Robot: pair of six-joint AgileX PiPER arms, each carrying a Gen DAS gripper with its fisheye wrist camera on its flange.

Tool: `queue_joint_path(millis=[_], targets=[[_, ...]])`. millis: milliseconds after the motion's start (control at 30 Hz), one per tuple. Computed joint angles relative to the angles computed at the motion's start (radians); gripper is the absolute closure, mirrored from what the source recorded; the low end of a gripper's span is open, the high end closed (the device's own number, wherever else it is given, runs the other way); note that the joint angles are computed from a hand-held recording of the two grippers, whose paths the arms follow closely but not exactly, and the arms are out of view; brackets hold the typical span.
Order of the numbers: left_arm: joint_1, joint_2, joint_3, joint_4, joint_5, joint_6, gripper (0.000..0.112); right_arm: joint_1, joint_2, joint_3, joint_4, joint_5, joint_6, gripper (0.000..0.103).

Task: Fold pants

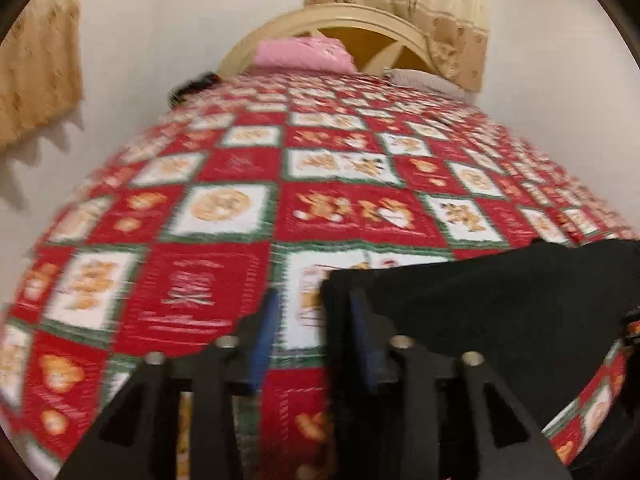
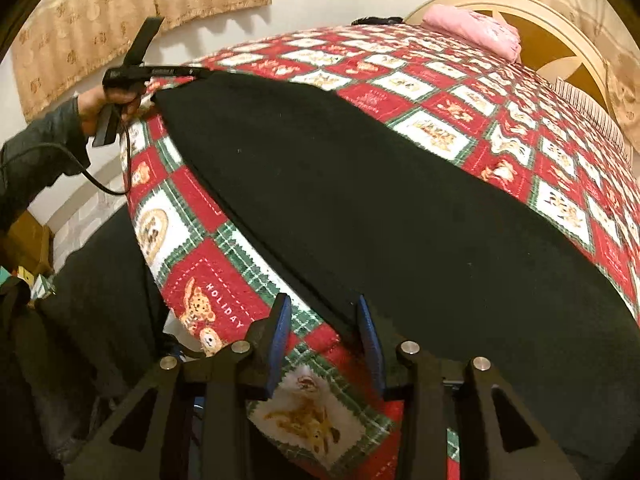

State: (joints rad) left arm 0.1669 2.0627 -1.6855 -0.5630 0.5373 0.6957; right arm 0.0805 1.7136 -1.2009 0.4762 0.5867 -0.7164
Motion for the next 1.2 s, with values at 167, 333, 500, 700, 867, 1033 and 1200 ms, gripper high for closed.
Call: queue_joint_path(millis=[167, 333, 500, 700, 867, 1033, 1200], targets=[[-0.045, -0.185, 0.237, -0.060, -0.220, 0.106, 0.038, -0.072, -0.079, 0.085, 0.094, -0.034, -0.071, 0.056], [-0.134, -0.244, 0.291, -0.208, -0.158, 0.278, 0.038, -0.195, -0.174, 0.168, 0.141, -0.064, -0.085, 0.056], [-0.352, -0.188, 0.215, -0.122, -0.063, 0.247, 0.042, -0.388, -0.297, 0.245, 0.146, -0.090, -0.058, 0.056], [-0.555, -0.069, 0.019, -0.078, 0.091, 0.231, 0.073, -0.723, -0.381, 0.273, 0.263, -0.047, -0.095, 0.056], [-0.664, 0.008, -0.104, -0.046, 0.177, 0.208, 0.082, -0.924, -0.341, 0.244, 0.358, 0.012, -0.104, 0.056], [-0.734, 0.043, -0.145, 0.009, 0.183, 0.189, 0.082, -1.030, -0.268, 0.169, 0.452, 0.059, -0.180, 0.056], [-0.782, 0.079, -0.181, 0.126, 0.156, 0.134, 0.082, -1.054, -0.149, 0.028, 0.447, 0.085, -0.162, 0.056]])
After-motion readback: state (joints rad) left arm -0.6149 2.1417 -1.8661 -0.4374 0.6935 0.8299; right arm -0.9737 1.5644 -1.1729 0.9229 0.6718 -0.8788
